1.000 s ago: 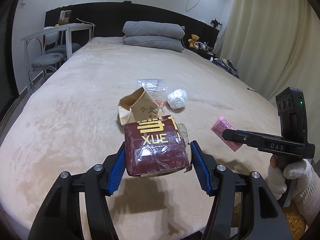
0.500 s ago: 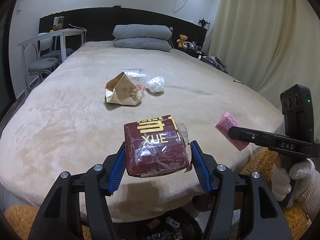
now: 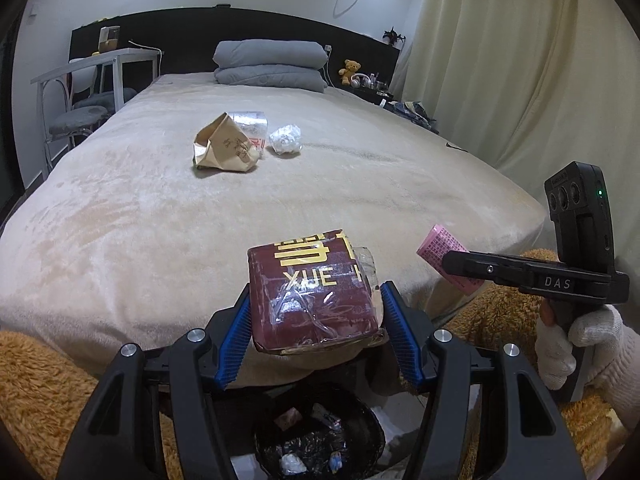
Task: Collect trash
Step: 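Lift the XUE pack and pink roll and carry both toward the bin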
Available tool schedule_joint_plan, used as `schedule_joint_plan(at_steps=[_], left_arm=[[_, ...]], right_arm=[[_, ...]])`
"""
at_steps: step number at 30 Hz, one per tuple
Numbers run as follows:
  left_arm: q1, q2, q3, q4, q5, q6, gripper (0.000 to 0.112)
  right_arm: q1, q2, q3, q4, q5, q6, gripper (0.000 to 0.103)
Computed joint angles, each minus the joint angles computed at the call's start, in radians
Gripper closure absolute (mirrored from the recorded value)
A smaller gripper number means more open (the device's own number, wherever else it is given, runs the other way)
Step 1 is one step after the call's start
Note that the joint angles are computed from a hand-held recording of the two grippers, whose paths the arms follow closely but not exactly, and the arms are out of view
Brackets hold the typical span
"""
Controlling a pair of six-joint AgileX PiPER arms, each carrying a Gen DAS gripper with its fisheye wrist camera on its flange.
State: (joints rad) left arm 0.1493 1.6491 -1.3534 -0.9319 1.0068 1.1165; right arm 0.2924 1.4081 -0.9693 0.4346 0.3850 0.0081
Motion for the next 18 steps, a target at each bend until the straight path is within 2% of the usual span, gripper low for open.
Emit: schedule_joint_plan(at_steps=[2, 5, 9, 14, 18], left_arm=[[-0.007, 0.015, -0.01, 0.045, 0.029, -0.04, 0.052], [-0.012, 0.036, -0.02, 0.077, 0.059, -0.061, 0.052], [-0.017, 0.059, -0.029, 0.103, 0.097, -0.082, 0.052], [-0.046, 0.067, -0.003, 0.178, 0.075, -0.102, 0.052], [-0.071, 0.093, 0.003, 0.237, 0.078, -0.134, 0.052]], right_arm=[[0.006, -0.005, 0.013, -0.011, 0.013, 0.029, 0.068], [0.028, -0.007, 0.022, -0.114, 0.027, 0.143, 0.068], [0.031, 0.0, 0.041, -0.046, 0.041, 0.099, 0.068], [0.03, 0.041, 0.034, 0.028, 0.08, 0.039, 0.068], [0.04, 0.093, 0.005, 0.016, 0.12, 0.044, 0.068]])
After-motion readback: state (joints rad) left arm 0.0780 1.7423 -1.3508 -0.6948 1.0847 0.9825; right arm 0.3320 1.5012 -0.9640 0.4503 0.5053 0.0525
